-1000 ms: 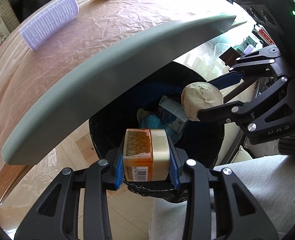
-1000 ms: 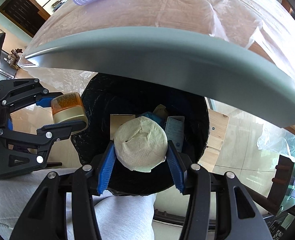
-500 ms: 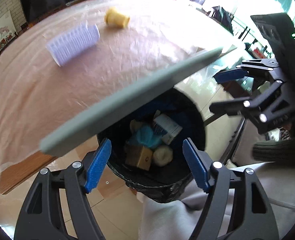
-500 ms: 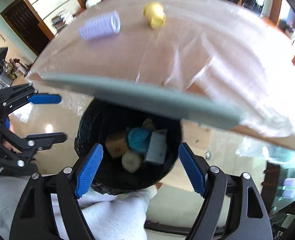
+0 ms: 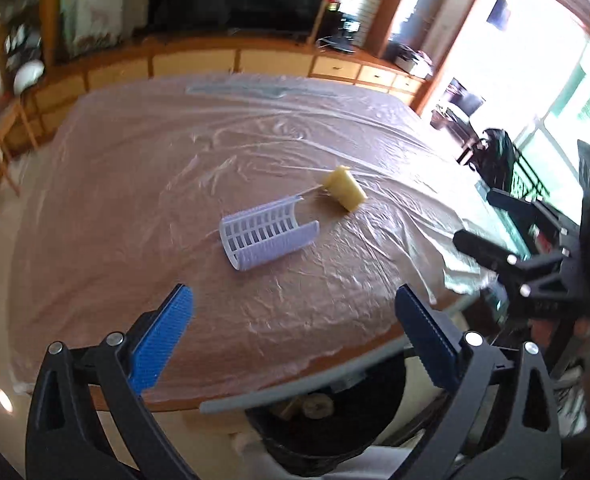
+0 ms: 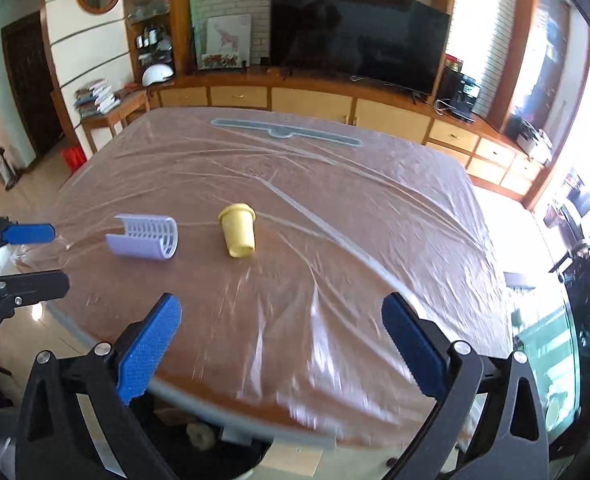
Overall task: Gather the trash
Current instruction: 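Move both tools back over the table toward the cup and roller, then grasp the yellow cup with the right tool while the left tool grasps the lavender roller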
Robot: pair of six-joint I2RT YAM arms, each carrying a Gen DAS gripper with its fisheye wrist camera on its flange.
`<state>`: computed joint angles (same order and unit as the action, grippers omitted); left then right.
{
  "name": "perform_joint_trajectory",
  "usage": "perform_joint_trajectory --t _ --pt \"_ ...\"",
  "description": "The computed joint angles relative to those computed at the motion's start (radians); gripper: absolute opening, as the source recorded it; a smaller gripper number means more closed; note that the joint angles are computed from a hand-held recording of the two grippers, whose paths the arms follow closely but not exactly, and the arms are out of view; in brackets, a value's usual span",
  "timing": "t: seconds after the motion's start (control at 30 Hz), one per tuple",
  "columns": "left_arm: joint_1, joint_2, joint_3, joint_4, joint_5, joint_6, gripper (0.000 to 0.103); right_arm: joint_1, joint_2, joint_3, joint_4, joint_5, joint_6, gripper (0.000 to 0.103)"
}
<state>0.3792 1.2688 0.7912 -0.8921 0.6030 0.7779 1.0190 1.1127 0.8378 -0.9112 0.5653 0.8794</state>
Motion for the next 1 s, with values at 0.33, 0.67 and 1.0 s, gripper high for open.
perform_joint_trajectory --t 0.33,0.67,1.0 --pt "-0.185 0.091 -0.073 0.313 -0.155 -0.315 0.101 -0.305 0.157 -0.026 0.317 -0.307 -0.334 0.078" --pt "-0.304 0.1 -0.134 0.479 -0.276 -0.455 0.091 -0.349 0.333 0.045 0.397 -0.383 -0.464 0.062" --pt "-0.329 0.091 -0.165 0.537 -0.314 -0.495 0.08 -0.342 0.379 0.055 0.427 -0.375 -0.49 0.043"
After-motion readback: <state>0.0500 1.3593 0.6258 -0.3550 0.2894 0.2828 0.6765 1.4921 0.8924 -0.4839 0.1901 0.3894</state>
